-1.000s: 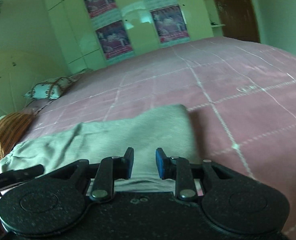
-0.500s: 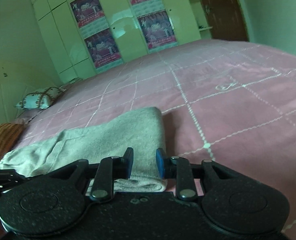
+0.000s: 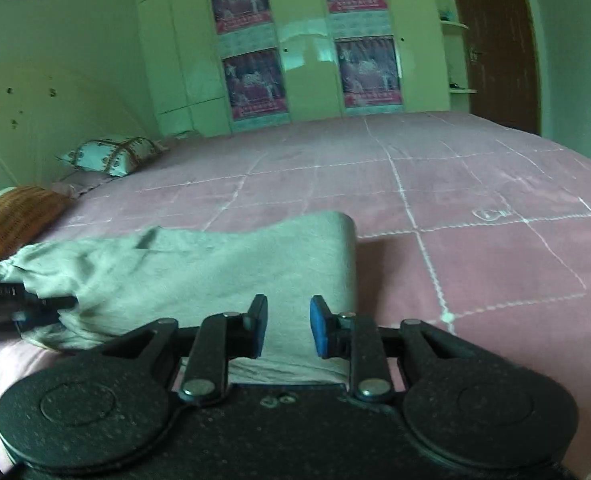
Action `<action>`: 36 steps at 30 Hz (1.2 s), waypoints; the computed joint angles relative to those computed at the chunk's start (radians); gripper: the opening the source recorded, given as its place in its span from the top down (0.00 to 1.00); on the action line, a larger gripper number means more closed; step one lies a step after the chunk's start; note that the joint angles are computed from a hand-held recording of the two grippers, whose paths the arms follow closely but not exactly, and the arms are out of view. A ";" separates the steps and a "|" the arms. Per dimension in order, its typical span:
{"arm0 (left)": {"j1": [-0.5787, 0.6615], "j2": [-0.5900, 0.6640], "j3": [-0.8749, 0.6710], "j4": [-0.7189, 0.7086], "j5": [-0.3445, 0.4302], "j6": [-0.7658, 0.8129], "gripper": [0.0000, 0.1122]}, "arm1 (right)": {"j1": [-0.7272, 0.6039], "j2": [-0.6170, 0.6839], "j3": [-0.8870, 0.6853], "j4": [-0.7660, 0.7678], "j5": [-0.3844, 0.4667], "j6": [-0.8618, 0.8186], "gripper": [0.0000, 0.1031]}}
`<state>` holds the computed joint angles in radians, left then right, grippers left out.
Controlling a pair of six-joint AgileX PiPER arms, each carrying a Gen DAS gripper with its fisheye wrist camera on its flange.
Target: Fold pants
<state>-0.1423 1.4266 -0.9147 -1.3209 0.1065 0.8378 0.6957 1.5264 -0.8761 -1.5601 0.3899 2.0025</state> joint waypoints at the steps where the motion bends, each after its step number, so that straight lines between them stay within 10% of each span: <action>1: -0.007 0.014 -0.029 0.031 0.004 -0.004 0.69 | -0.020 0.053 -0.031 0.100 -0.017 -0.100 0.84; 11: -0.029 0.340 -0.492 0.889 0.268 -0.740 0.66 | -0.186 0.150 -0.281 0.499 -0.098 -0.557 0.87; 16: -0.029 0.333 -0.534 0.958 0.301 -0.829 0.64 | -0.241 0.347 -0.498 0.931 -0.013 -0.996 0.91; 18: -0.029 0.311 -0.499 1.031 0.226 -0.923 0.43 | -0.255 0.314 -0.491 0.931 -0.057 -1.023 0.87; 19: -0.028 0.326 -0.520 1.059 0.247 -0.919 0.24 | -0.258 0.302 -0.485 0.904 -0.081 -1.004 0.87; 21: -0.025 0.408 -0.604 1.146 0.361 -0.952 0.18 | -0.275 0.336 -0.523 0.970 -0.095 -1.083 0.87; 25: -0.013 0.365 -0.568 1.106 0.348 -0.908 0.18 | -0.299 0.391 -0.586 1.152 -0.042 -1.244 0.87; 30: 0.170 0.043 -0.223 0.627 0.211 -0.502 0.18 | -0.278 0.154 -0.280 0.720 -0.236 -0.810 0.82; 36: 0.616 -0.122 -0.075 0.460 0.364 -0.301 0.18 | -0.229 0.036 -0.112 0.428 -0.258 -0.450 0.81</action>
<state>0.4741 1.3050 -0.9894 -0.8610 0.4705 0.5369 0.4664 1.5621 -0.9883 -1.1324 0.1320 1.5528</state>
